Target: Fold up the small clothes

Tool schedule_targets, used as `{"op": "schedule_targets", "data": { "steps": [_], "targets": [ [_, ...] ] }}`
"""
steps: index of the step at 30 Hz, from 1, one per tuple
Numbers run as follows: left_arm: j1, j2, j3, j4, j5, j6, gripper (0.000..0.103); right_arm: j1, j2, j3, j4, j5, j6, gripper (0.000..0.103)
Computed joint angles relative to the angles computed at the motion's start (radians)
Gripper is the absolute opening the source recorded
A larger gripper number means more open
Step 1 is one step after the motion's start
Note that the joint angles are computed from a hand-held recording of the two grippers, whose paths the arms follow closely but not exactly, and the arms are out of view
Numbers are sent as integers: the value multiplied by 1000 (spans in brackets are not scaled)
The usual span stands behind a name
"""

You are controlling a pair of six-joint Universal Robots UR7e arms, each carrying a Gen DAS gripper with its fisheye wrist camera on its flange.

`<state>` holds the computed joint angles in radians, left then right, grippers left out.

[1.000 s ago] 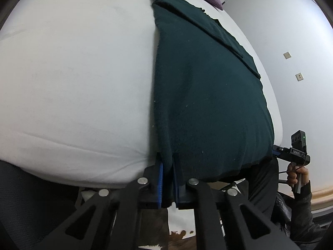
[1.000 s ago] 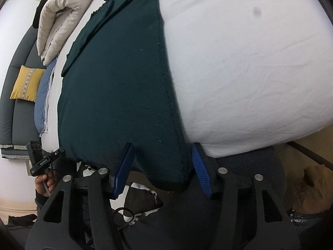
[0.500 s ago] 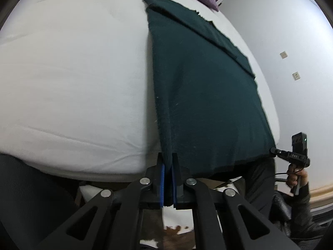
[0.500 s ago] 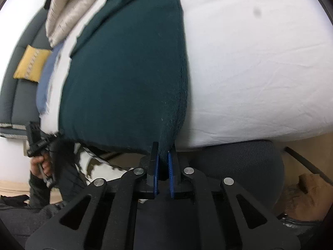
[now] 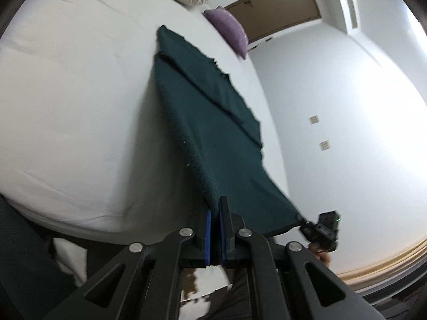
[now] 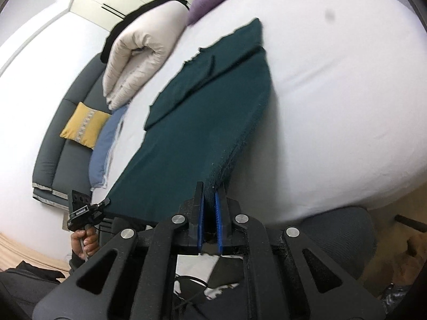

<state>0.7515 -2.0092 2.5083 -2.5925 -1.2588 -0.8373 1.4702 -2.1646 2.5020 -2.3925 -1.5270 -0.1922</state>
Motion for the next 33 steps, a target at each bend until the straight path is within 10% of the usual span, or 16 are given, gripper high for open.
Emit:
{"op": "schedule_targets", "data": {
  "steps": [12,33],
  "targets": [
    [108,98,4,-351,-118,-10,5,9,88,-50,-130,123,39,6],
    [405,630,-523,-484,-255,182,5,128,782,-538,-532,-22,246,6]
  ]
}}
